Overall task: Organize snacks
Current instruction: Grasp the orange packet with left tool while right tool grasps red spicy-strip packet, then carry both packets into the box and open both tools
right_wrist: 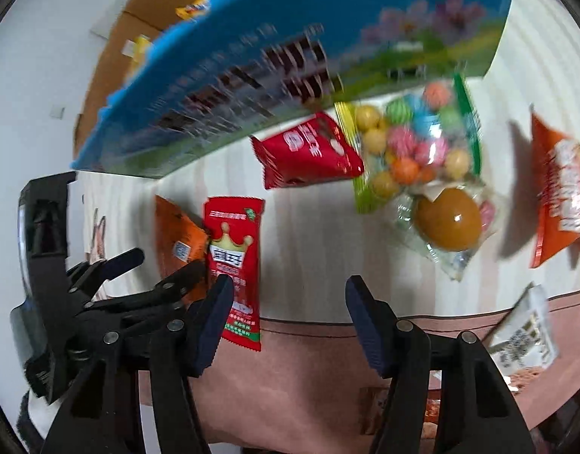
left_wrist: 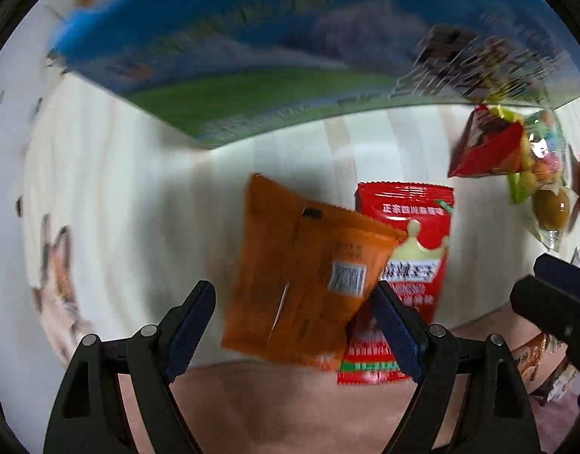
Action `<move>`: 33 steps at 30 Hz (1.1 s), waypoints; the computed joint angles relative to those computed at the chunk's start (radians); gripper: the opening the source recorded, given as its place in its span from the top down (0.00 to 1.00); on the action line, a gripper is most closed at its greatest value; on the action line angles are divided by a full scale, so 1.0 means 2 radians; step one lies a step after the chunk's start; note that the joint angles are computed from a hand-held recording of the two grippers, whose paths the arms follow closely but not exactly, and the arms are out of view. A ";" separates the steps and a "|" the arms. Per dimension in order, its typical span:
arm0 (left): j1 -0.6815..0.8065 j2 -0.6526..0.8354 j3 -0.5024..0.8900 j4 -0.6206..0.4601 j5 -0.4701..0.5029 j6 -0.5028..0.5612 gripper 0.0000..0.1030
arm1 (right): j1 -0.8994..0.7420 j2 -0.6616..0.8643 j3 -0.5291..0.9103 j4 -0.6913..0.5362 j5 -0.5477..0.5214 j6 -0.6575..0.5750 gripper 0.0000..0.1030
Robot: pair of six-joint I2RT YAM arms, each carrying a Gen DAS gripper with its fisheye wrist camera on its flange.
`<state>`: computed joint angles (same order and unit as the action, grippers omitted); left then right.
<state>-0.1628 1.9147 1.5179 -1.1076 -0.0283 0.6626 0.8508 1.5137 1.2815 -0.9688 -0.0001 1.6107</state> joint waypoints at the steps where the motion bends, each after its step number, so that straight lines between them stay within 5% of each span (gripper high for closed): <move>1: 0.004 0.006 0.005 -0.002 0.007 -0.003 0.28 | -0.002 0.004 -0.001 0.004 -0.004 0.001 0.37; 3: 0.022 0.020 0.025 -0.013 0.023 -0.020 0.36 | -0.003 0.015 -0.006 0.022 -0.012 0.006 0.37; 10: 0.103 0.041 0.052 -0.019 0.022 -0.050 0.36 | -0.011 0.117 0.054 0.063 -0.031 -0.005 0.30; 17: 0.135 0.053 0.053 -0.020 0.029 -0.050 0.36 | -0.012 0.278 0.249 -0.052 -0.021 -0.035 0.17; 20: 0.121 0.042 0.033 -0.002 0.015 -0.053 0.36 | -0.005 0.321 0.311 -0.106 -0.006 -0.054 0.26; 21: 0.117 0.037 0.022 0.008 0.011 -0.052 0.36 | -0.004 0.328 0.322 -0.117 -0.003 -0.060 0.37; 24: 0.107 0.012 -0.019 0.039 -0.001 -0.048 0.36 | 0.000 0.308 0.291 -0.098 -0.002 -0.076 0.51; 33: 0.081 -0.059 -0.122 0.054 0.005 -0.072 0.36 | 0.013 0.246 0.209 -0.089 -0.036 -0.120 0.52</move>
